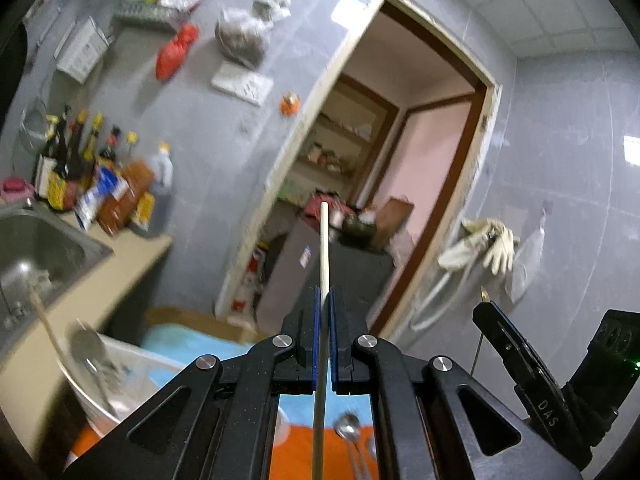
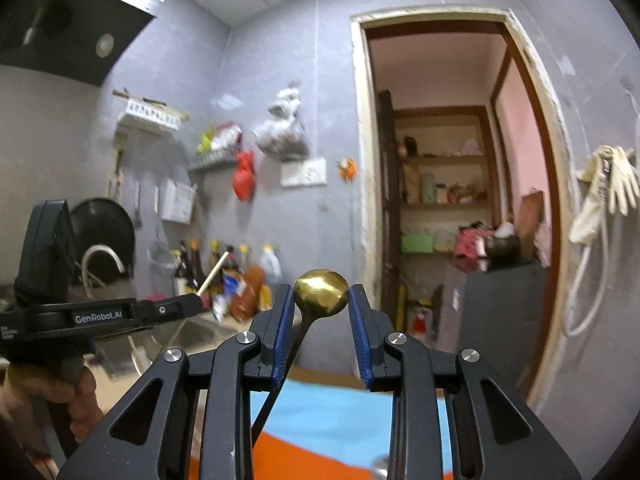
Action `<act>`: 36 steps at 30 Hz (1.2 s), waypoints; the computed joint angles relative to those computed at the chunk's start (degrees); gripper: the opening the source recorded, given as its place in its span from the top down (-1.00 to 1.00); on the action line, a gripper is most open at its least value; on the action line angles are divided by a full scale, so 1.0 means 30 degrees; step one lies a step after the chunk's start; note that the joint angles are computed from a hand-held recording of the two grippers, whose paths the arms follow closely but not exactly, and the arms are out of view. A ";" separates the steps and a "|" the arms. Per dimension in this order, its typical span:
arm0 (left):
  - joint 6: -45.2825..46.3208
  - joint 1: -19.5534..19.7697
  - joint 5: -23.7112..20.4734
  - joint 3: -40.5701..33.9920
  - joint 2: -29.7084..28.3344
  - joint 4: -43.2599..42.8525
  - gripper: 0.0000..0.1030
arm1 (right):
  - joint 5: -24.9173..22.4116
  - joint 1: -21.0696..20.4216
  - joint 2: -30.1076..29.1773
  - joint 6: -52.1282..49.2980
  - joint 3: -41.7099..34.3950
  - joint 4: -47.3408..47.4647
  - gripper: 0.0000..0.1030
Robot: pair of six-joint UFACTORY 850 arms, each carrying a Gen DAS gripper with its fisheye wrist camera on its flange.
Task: Organize utensils
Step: 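Lift the chopstick and gold spoon and carry both over the white holder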
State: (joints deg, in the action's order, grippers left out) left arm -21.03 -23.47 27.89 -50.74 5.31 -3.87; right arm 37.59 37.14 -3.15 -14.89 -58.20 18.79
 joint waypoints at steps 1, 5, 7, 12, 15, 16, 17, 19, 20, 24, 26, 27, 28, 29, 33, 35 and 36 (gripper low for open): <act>-0.0408 0.0410 0.0203 0.0088 0.0216 0.0439 0.96 | 0.0164 0.0169 -0.0258 0.0014 -0.0301 -0.0022 0.51; -0.2063 0.2176 0.1679 0.0757 0.0755 0.1882 0.96 | 0.0842 0.0833 -0.1604 -0.0064 -0.1824 0.0063 0.51; -0.3347 0.3124 0.2616 0.1058 0.0714 0.2711 0.96 | 0.1211 0.1171 -0.2332 -0.0257 -0.2495 0.0421 0.51; -0.5462 0.4900 0.4038 0.1231 -0.0011 0.3791 0.96 | 0.2259 0.1763 -0.3896 -0.1330 -0.3607 0.1768 0.50; -0.5985 0.5466 0.5155 0.1330 -0.0699 0.4019 0.96 | 0.2677 0.1919 -0.4637 -0.1847 -0.3958 0.2450 0.50; -0.5976 0.5556 0.5537 0.1346 -0.0971 0.3926 0.96 | 0.2759 0.1951 -0.4851 -0.1971 -0.4040 0.2613 0.50; -0.5788 0.5583 0.5903 0.1392 -0.1180 0.3692 0.96 | 0.2848 0.1977 -0.4992 -0.2098 -0.4076 0.2741 0.50; -0.4981 0.5498 0.6720 0.1556 -0.1519 0.2896 0.96 | 0.3040 0.2030 -0.5338 -0.2541 -0.4172 0.3000 0.50; -0.4390 0.5386 0.7077 0.1630 -0.1664 0.2403 0.96 | 0.3110 0.2049 -0.5450 -0.2683 -0.4187 0.3062 0.50; -0.0802 0.4583 0.8857 0.1931 -0.2008 0.0029 0.96 | 0.3343 0.2100 -0.5982 -0.3479 -0.4331 0.3376 0.50; 0.0731 0.4177 0.9655 0.2092 -0.2129 -0.0767 0.96 | 0.3434 0.2111 -0.6186 -0.3683 -0.4392 0.3512 0.50; 0.1273 0.4016 0.9912 0.2126 -0.2194 -0.1016 0.96 | 0.3425 0.2112 -0.6260 -0.3722 -0.4417 0.3547 0.50; 0.2077 0.3791 1.0335 0.2222 -0.2244 -0.1460 0.96 | 0.3444 0.2124 -0.6325 -0.3766 -0.4442 0.3617 0.50; 0.2423 0.3678 1.0472 0.2209 -0.2333 -0.1618 0.96 | 0.3484 0.2134 -0.6383 -0.3809 -0.4456 0.3679 0.50; 0.4211 0.3168 1.1334 0.2308 -0.2630 -0.2446 0.96 | 0.3431 0.2134 -0.6532 -0.3996 -0.4525 0.3683 0.50; 0.4918 0.2942 1.1729 0.2341 -0.2785 -0.2712 0.96 | 0.3422 0.2135 -0.6543 -0.3981 -0.4458 0.3636 0.50; 0.5283 0.2812 1.1927 0.2379 -0.2850 -0.2846 0.96 | 0.3426 0.2136 -0.6534 -0.3960 -0.4391 0.3608 0.50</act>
